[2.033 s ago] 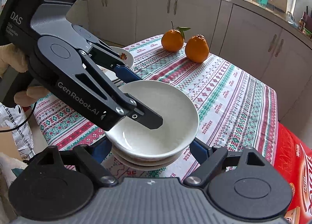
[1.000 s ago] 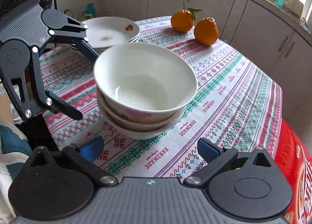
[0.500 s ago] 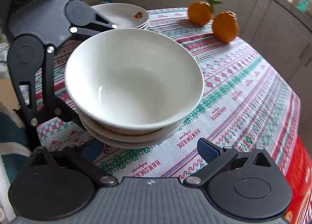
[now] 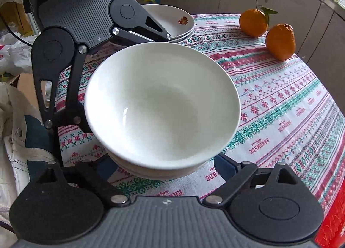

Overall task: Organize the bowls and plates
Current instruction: 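Lift the bowl stack with both grippers and carry it over the plate stack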

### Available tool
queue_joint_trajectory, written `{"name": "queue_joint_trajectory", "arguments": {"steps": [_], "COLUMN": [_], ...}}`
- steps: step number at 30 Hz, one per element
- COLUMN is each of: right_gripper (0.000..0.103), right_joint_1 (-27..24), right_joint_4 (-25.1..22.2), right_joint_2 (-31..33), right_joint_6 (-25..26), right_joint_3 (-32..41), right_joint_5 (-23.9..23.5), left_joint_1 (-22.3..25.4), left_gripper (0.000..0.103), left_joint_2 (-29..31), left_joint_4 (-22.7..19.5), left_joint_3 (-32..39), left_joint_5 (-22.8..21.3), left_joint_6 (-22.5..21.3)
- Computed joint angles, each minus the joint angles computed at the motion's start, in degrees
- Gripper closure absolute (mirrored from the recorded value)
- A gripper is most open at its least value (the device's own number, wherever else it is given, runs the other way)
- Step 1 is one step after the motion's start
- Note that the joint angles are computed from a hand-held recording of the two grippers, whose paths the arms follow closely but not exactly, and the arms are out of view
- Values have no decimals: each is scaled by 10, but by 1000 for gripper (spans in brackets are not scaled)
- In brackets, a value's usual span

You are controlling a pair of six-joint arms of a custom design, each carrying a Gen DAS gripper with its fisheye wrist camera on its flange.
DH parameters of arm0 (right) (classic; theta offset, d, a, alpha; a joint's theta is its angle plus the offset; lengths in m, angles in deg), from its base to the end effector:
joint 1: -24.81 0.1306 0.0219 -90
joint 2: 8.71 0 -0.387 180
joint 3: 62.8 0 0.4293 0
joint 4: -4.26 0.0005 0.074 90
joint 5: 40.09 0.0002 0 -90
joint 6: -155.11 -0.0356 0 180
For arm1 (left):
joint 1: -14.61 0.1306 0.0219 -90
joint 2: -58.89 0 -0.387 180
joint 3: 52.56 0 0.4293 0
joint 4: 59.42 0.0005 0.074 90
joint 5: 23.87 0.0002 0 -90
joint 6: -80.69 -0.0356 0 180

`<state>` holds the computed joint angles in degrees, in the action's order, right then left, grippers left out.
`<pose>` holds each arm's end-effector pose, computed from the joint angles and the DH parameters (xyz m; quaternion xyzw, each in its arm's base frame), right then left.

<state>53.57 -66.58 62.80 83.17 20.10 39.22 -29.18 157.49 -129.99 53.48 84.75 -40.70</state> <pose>0.3260 0.1859 0.4884 -0.4041 0.8717 0.1139 0.2528 0.3917 -0.3919 0.4726 0.6153 0.7376 -0.1812 0.2109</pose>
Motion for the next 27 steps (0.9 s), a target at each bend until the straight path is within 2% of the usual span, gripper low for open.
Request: {"name": "queue_joint_trajectory", "arguments": {"steps": [12, 14, 27], "right_gripper": [12, 12, 13], "right_joint_1": [-1, -2, 6], "right_joint_4": [-11, -12, -25], "right_joint_2": [10, 12, 14], "right_joint_6": [12, 14, 4], "right_joint_3": [12, 13, 23], "right_joint_5": [-15, -17, -8], "left_joint_1": [7, 8, 9], "left_gripper": [18, 21, 21], "left_joint_2": [14, 15, 10], "left_joint_4": [-26, -30, -31], "left_joint_3": [24, 27, 25], "left_joint_5": [21, 25, 28], "left_joint_6": [-15, -16, -13]}}
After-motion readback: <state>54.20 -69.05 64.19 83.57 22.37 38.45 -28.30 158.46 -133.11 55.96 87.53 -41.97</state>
